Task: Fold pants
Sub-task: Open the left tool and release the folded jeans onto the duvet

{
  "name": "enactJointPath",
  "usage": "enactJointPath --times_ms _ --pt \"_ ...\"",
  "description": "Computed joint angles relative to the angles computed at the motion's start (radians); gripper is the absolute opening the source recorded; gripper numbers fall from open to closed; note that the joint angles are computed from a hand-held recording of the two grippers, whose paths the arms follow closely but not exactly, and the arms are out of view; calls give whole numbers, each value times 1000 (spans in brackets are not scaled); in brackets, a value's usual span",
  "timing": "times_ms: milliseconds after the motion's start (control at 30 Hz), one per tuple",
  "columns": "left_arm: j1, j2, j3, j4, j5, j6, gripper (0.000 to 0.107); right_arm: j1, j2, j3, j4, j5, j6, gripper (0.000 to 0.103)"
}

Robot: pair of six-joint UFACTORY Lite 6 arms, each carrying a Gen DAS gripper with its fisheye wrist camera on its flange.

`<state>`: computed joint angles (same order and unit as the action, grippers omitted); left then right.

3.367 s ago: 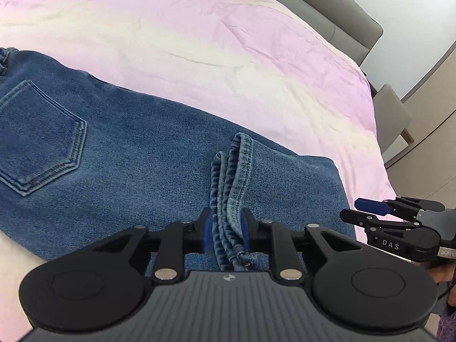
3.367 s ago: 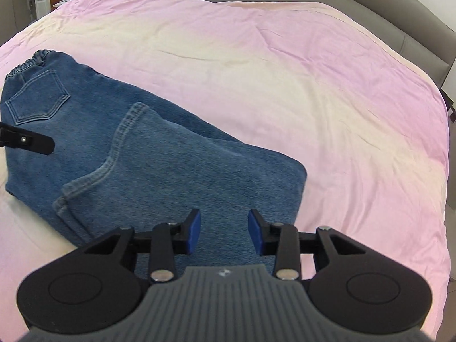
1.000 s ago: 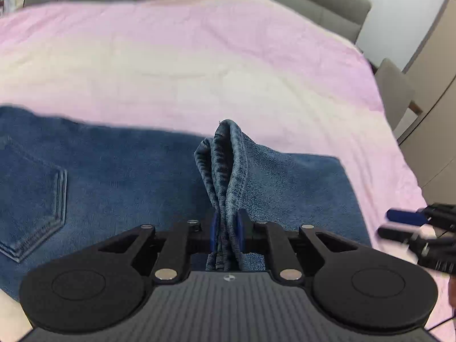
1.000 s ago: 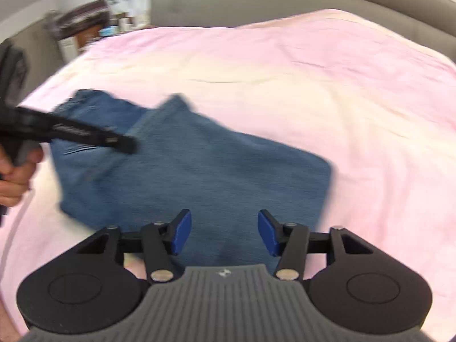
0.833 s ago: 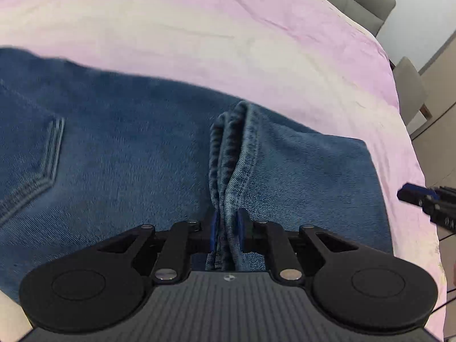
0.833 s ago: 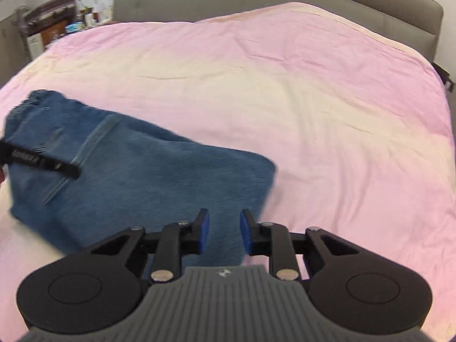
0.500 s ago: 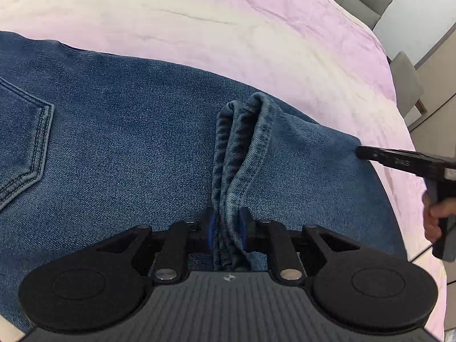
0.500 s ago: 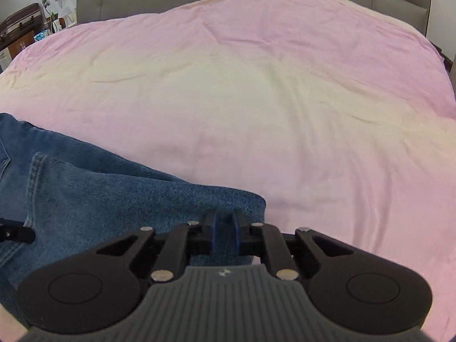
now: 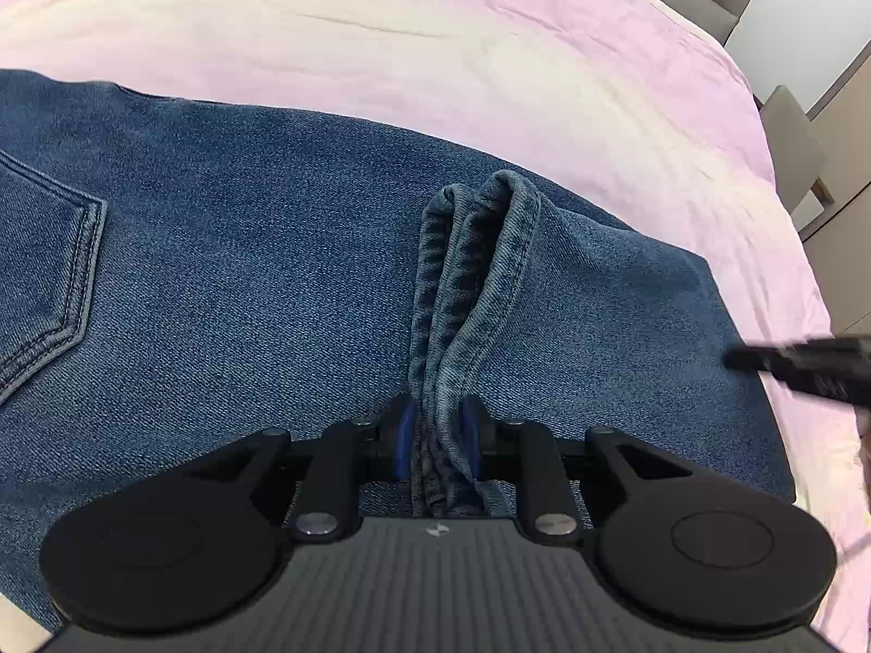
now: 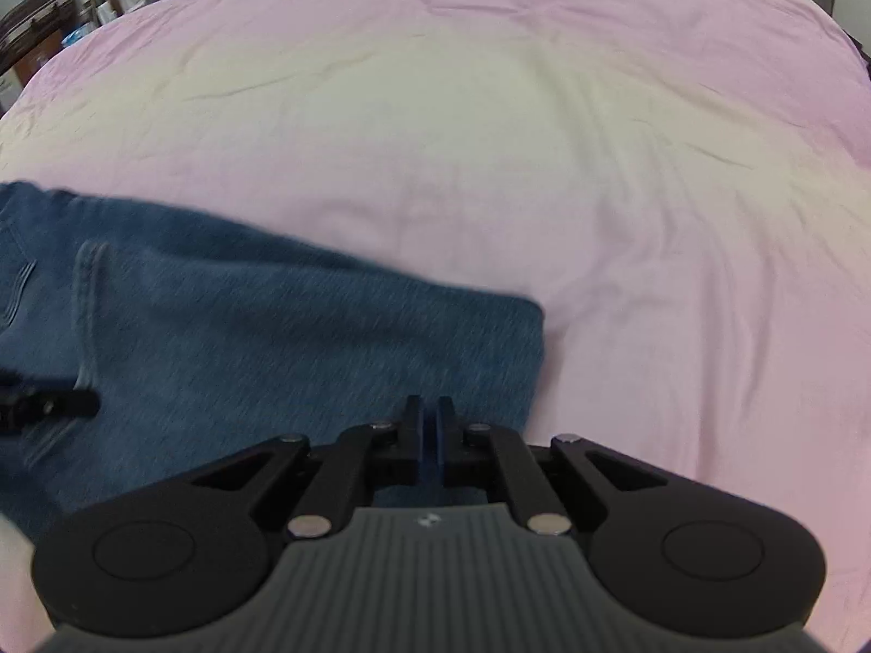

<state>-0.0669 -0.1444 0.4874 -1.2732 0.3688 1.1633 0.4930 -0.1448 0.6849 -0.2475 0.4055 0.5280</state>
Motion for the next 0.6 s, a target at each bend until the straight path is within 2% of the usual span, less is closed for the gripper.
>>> enactJointPath --times_ms 167,233,333,467,600 --pt "-78 -12 2 64 -73 -107 25 189 -240 -121 34 182 30 0" --pt "-108 -5 11 106 -100 -161 25 221 -287 -161 29 209 44 0" --pt "-145 7 21 141 -134 -211 26 210 -252 -199 54 162 29 0" --pt "-172 -1 1 87 -173 -163 28 266 -196 -236 -46 96 152 0" --pt "-193 -10 -8 71 -199 -178 29 242 -206 -229 -8 105 101 0"
